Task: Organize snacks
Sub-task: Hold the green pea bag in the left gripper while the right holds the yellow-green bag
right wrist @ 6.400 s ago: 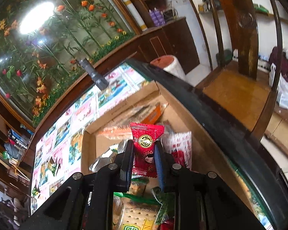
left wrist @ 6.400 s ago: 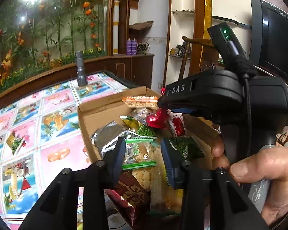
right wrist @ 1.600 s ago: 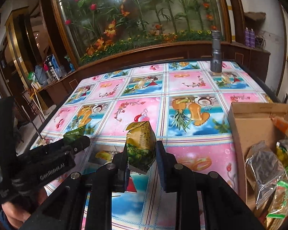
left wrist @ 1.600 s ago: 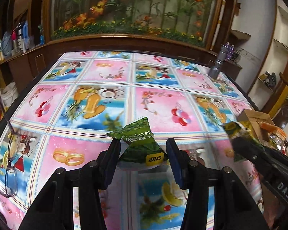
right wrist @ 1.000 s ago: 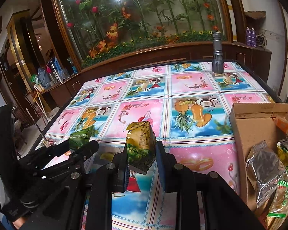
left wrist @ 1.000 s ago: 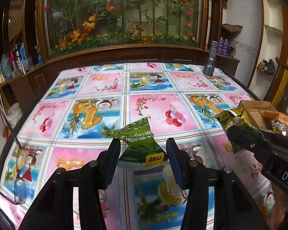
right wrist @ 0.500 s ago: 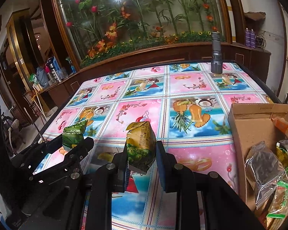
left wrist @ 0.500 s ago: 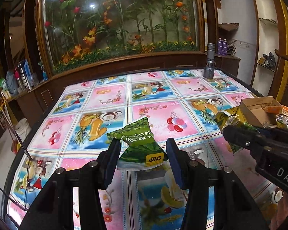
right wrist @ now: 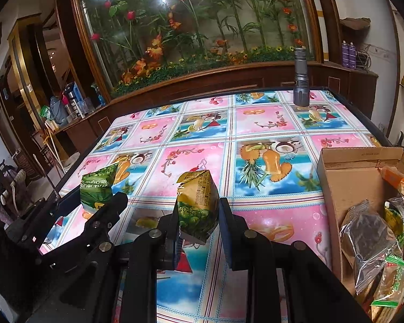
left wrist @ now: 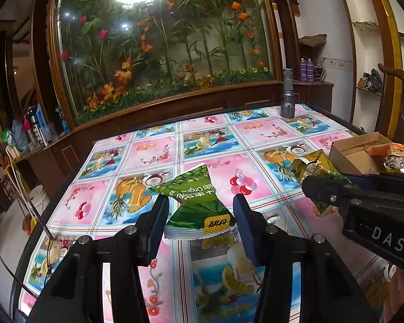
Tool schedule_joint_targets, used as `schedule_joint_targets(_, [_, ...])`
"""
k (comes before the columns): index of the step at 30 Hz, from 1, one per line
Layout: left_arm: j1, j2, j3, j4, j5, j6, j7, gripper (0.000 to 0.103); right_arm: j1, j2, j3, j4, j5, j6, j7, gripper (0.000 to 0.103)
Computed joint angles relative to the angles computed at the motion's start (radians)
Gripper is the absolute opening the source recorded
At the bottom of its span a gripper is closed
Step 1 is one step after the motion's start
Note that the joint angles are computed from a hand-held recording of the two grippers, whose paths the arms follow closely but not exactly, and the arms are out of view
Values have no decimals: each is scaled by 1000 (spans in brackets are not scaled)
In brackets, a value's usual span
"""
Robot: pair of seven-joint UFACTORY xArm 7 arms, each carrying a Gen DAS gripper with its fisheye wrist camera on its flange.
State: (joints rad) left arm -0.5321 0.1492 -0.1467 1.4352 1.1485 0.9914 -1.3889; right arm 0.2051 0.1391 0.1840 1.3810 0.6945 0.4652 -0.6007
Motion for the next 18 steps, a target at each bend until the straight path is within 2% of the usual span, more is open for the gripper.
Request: schedule_joint_targets(18, [-16, 12, 3, 12, 16, 21, 6, 49, 1, -2, 0, -2, -1, -1, 0, 27])
